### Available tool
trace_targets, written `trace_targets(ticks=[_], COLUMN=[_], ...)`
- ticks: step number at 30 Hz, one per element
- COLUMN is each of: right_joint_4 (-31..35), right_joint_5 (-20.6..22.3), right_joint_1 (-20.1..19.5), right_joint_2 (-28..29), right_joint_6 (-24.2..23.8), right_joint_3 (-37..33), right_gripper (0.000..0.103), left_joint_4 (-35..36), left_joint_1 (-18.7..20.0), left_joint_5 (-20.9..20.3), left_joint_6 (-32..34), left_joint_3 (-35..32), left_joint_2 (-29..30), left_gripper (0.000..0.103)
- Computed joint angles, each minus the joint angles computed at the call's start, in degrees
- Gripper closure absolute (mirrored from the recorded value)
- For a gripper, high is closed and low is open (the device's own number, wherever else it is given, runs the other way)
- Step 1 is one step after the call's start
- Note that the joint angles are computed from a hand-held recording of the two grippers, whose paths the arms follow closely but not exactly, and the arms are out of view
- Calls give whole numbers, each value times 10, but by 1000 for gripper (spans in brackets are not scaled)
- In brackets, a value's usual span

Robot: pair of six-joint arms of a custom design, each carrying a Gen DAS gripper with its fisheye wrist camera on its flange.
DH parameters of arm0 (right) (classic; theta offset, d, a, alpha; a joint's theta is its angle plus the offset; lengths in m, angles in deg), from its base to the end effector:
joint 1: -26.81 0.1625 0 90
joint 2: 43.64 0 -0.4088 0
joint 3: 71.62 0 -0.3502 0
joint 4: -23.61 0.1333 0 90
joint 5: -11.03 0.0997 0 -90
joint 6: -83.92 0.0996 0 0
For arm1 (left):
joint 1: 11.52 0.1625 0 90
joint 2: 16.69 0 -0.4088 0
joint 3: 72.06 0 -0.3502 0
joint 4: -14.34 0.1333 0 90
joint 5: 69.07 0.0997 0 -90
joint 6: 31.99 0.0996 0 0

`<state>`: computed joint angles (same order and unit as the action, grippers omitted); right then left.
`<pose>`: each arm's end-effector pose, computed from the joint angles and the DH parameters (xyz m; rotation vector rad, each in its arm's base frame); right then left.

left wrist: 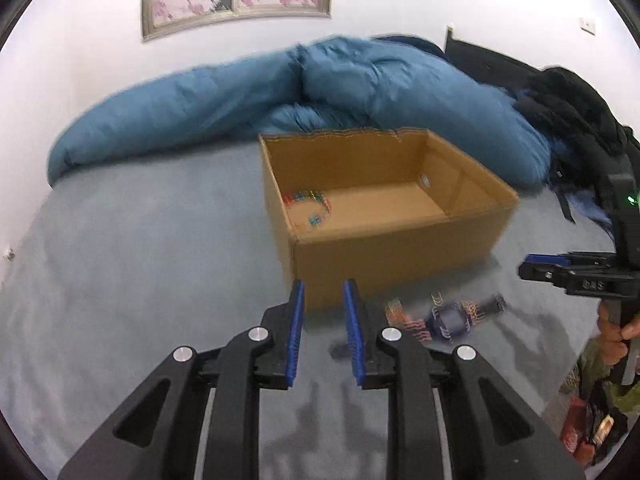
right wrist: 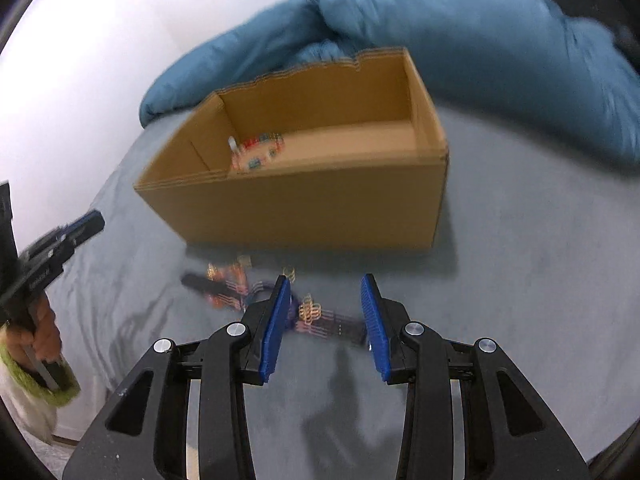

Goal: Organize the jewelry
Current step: 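Move the left tool to the black strap of the purple smartwatch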

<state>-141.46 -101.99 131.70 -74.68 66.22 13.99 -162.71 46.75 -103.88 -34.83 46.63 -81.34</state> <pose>0.2656 -0.6317 0.0370 0.6608 -2.6142 0.4737 -0.0775 -0.5343 0.2551 0.2190 2.2173 -0.9649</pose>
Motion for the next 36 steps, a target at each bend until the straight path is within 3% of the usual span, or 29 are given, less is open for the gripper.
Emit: trace_targets(ticks=[4,11,13,27,36], right_joint_4=[-13,-45,-43,-40,-41], right_joint_5=[-3,-32,-30,-37,-25], right_joint_1=[-14,-14,-16,-24,-31], right_joint_2=[7,34,39,70,63], right_joint_6=[41,41,41,37,28], right_joint_3=[18,3,-4,-31,-24], right_gripper=[67,67,67,65,67], left_joint_4=[1,-2,2,26,32], left_joint_1=[16,59,72,120,122], left_joint_5=[-32,-81,-98,-182,-189], left_joint_6=[-32,-49,-52,-91,-90], left_joint_3=[20,-4,-15,-57,-69], left_joint_2=[13,52,60,73,75], left_gripper=[81,72,67,55,50])
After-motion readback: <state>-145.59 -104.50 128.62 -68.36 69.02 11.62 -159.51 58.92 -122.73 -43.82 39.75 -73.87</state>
